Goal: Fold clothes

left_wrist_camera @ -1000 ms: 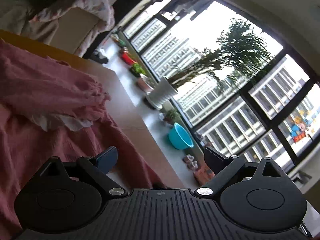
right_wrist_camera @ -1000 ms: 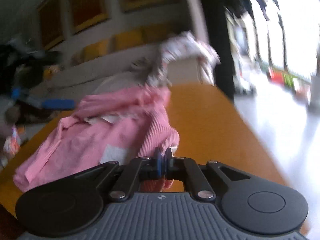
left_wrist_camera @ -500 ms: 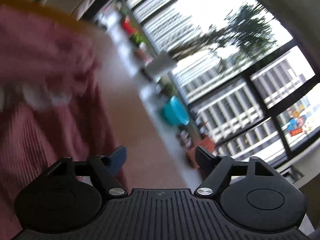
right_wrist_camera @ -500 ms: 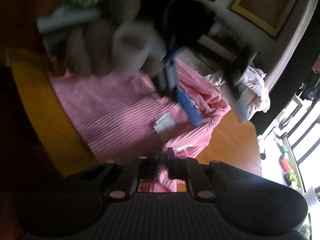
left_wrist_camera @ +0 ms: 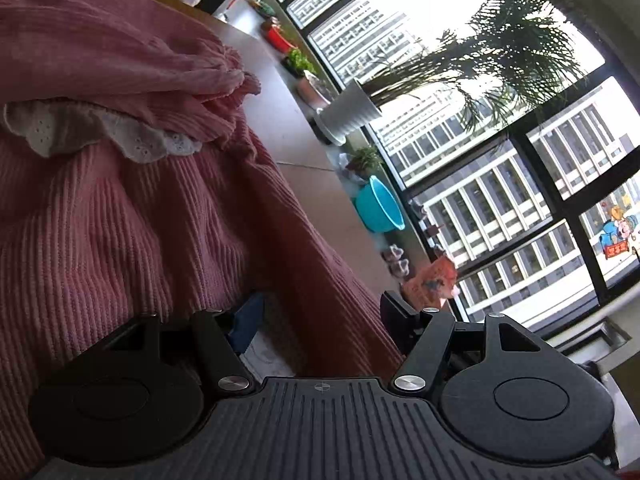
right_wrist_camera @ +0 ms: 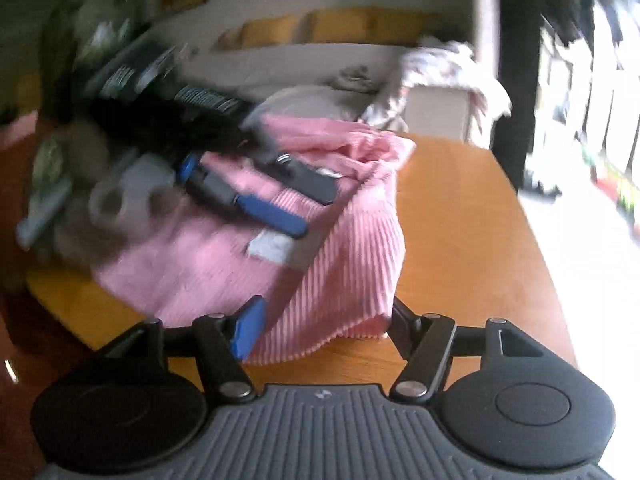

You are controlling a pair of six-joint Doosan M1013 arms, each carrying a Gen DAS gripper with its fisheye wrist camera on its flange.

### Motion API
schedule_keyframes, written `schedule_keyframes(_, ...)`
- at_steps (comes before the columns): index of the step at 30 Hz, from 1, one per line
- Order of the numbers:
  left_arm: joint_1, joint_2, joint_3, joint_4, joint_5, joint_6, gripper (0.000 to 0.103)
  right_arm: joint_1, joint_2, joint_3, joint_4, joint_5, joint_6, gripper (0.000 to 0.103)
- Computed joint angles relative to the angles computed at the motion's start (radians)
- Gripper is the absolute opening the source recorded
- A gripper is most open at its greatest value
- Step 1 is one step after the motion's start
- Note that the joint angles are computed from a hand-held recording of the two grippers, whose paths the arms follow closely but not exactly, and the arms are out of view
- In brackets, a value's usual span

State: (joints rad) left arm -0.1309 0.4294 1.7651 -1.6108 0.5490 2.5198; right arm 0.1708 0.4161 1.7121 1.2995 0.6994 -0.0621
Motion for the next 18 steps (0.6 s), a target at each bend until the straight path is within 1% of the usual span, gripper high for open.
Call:
schedule_keyframes(2, 0.003, -0.001, 0.004, -0.010, 0.005, 0.008, 0.069, -0.032, 0.010, -0.008, 0.054, 0.085, 0.057, 0.065)
schedule_keyframes(3, 0.004, 0.000, 0.004, -0.013, 0.009, 0.011, 0.069, -0.046, 0.007, -0.001, 0.081, 0.099, 0.052, 0.065)
schedule_keyframes(4, 0.004, 0.000, 0.006, -0.018, 0.011, 0.015, 0.069, -0.054, -0.002, 0.012, 0.103, 0.080, 0.028, 0.065)
schedule_keyframes(5, 0.004, 0.000, 0.006, -0.021, 0.013, 0.016, 0.069, -0.055, -0.013, 0.028, 0.116, 0.038, -0.006, 0.065)
schedule_keyframes(9, 0.001, -0.004, 0.006, -0.004, 0.008, 0.009, 0.071, -0.033, -0.041, 0.075, 0.129, -0.149, -0.121, 0.064)
schedule_keyframes(10, -0.003, -0.009, 0.008, 0.008, -0.001, 0.010, 0.076, -0.023, -0.044, 0.081, 0.133, -0.184, -0.149, 0.061)
schedule_keyframes(11, -0.008, -0.017, 0.013, 0.020, -0.012, 0.027, 0.080, -0.016, -0.042, 0.082, 0.137, -0.200, -0.164, 0.054)
schedule_keyframes(12, -0.017, -0.029, 0.018, 0.040, -0.027, 0.052, 0.082, -0.013, -0.034, 0.072, 0.126, -0.193, -0.148, 0.047)
schedule_keyframes(14, -0.043, -0.059, 0.029, 0.117, -0.067, 0.099, 0.093, -0.014, -0.017, 0.040, 0.112, -0.142, -0.077, 0.039)
schedule_keyframes(15, -0.057, -0.072, 0.033, 0.162, -0.087, 0.114, 0.095, -0.017, -0.009, 0.025, 0.115, -0.117, -0.048, 0.039)
schedule_keyframes(18, -0.105, -0.106, 0.041, 0.328, -0.150, 0.125, 0.096, -0.021, 0.011, -0.015, 0.135, -0.050, 0.021, 0.038)
